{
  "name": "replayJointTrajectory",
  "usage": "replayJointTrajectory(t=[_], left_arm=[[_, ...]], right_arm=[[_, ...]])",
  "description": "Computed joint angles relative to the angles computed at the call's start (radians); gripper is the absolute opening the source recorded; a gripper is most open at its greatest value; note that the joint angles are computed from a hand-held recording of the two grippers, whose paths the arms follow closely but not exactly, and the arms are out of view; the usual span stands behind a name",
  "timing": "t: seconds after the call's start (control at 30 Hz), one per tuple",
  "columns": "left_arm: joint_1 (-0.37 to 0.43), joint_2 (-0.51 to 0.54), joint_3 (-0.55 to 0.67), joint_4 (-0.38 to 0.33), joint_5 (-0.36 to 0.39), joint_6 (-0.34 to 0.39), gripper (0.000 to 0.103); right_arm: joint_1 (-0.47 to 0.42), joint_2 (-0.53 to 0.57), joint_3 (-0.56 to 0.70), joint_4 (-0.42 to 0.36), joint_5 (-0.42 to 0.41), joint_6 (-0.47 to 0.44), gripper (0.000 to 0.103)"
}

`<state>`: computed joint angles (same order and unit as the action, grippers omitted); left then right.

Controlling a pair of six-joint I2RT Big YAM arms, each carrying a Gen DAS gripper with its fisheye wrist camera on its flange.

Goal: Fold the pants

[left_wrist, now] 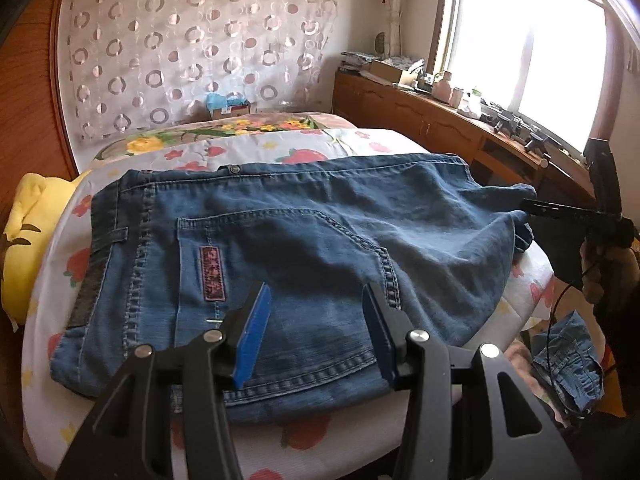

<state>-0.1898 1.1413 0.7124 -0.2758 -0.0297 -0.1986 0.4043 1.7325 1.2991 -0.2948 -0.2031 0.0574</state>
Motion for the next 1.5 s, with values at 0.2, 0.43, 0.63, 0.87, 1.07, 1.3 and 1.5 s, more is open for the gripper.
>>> replayJointTrajectory(t=[0.2, 0.43, 0.63, 0.87, 1.07, 1.3, 1.5], left_arm=[[-0.012, 0.007, 0.008, -0.017, -0.051, -0.016, 0.047], [-0.020, 0.002, 0.005, -0.018, -0.084, -0.014, 0.047], [-0.017, -0.014, -0.003, -0.020, -0.091, -0.012, 0.047], [0.000, -0.058, -0.022, -0.027, -0.096, -0.020, 0.047], [0.029, -0.109, -0.045, -0.036, -0.106, -0.020, 0.047], [0.083, -0.157, -0.074, -0.043, -0.092, -0.028, 0.047], [0.108, -0.164, -0.084, -0.036, -0.080, -0.029, 0.047]], right_arm=[[-0.011, 0.032, 0.024, -0.003, -0.014, 0.040, 0.048], [-0.018, 0.050, 0.040, -0.010, -0.019, 0.034, 0.027], [-0.003, 0.043, 0.044, 0.010, -0.045, 0.000, 0.005], [0.060, 0.015, 0.083, 0.012, -0.070, -0.057, 0.004], [0.148, 0.019, 0.161, -0.010, -0.107, -0.116, 0.004], [0.249, 0.040, 0.244, -0.047, -0.157, -0.163, 0.003], [0.295, 0.075, 0.312, -0.114, -0.202, -0.182, 0.012]])
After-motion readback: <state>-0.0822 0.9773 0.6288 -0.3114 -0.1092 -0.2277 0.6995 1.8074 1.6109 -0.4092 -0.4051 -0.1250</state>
